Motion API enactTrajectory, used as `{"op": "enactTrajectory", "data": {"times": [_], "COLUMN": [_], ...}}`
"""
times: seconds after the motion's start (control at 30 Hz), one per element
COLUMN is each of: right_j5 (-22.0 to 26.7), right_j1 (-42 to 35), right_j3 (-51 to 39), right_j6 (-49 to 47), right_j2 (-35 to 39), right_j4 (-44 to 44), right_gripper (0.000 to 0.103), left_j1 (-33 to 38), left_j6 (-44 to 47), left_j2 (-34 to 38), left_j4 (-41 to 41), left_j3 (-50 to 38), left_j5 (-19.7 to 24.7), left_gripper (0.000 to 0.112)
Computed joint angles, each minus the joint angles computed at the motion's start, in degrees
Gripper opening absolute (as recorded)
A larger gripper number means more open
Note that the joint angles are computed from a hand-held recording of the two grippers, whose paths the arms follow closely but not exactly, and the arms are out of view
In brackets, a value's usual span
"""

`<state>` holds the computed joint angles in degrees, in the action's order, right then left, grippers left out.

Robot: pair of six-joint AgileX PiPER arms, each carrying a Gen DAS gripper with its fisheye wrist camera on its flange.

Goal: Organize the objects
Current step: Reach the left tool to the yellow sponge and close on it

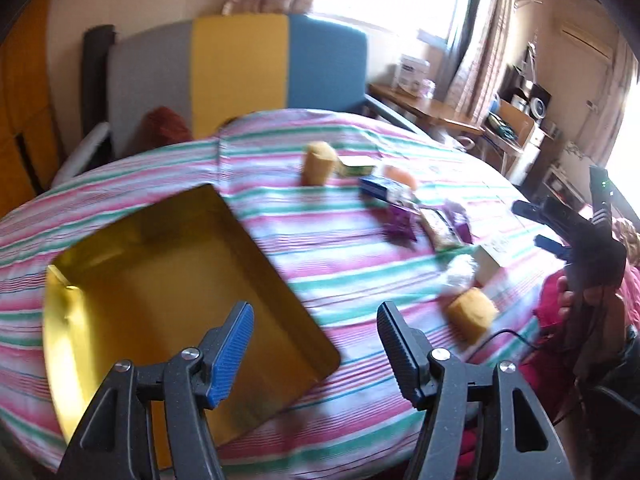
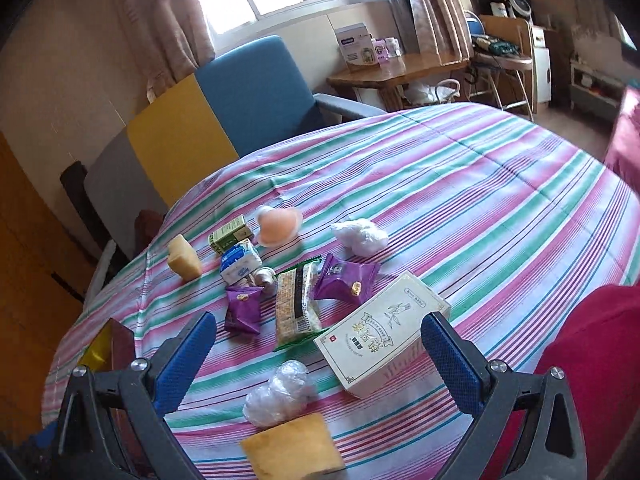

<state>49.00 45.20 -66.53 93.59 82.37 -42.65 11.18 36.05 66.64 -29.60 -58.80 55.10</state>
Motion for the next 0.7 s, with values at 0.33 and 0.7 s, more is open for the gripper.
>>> {"op": "enactTrajectory", "data": {"times": [0.33,0.7], "right_j5": [-7.92,-13.64], "right_j1": [-0.79,-2.72], "right_j3": [6.56,10.07], "right_j6": [10.28,13.56], "right_j2": [-4.09,-6.08], "right_j4": [-6.46,-8.07], "right_gripper": [0.103,0.103], "left_j1": [-21.39,-35.49], "left_j6": [-8.72,-3.48], "left_j2": [11.8,21.21], "left_j4": [5.57,4.76], "left_j3": [-4.98,-10.0], "left_j5": [-1.59,0.04], "left_gripper": [0.064,0.063]}}
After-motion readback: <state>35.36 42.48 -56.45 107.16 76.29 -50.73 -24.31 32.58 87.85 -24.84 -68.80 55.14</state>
